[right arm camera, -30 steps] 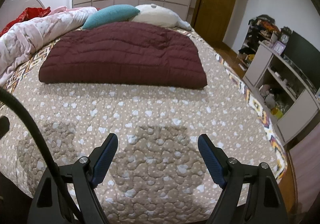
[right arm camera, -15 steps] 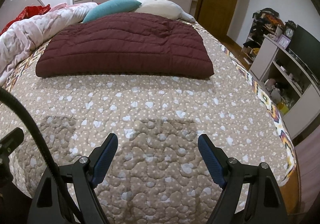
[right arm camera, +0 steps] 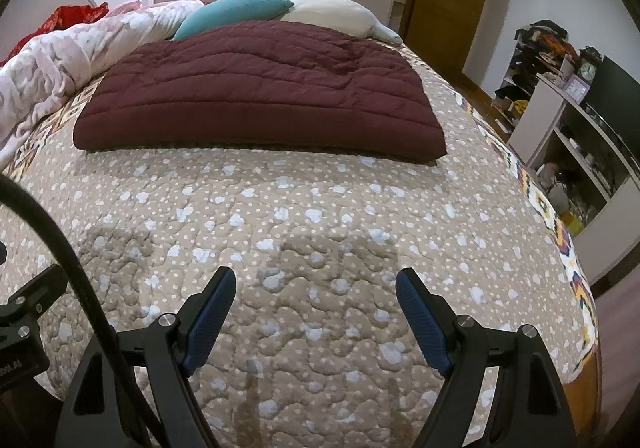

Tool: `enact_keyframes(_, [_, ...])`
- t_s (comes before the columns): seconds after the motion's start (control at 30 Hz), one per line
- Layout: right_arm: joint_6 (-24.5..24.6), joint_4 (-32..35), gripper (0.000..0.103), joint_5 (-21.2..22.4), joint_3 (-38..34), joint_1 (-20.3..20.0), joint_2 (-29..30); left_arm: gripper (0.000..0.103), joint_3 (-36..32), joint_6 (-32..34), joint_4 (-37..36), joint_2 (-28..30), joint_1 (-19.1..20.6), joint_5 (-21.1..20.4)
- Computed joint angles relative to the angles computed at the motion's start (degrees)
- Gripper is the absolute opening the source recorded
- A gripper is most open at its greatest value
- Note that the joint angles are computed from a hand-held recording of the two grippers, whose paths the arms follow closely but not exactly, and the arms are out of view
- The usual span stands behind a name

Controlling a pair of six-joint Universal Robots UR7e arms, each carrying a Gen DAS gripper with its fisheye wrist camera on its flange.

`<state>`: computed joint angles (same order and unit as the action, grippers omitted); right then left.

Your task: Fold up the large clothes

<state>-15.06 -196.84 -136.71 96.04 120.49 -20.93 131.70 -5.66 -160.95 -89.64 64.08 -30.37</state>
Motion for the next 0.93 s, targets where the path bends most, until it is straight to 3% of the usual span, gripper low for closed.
enact_keyframes(0.53, [-1.58, 4.27, 0.085, 0.06, -5.33, 1.18, 3.09, 0.102, -2.26, 1.2, -1.96, 1.1, 3.67, -2.75])
enact_keyframes(0.93, [-0.7, 5.31, 0.085, -0.48, -6.11, 1.54, 3.49, 0.102, -1.14, 3.38, -5.64, 0.73, 2.97, -2.0])
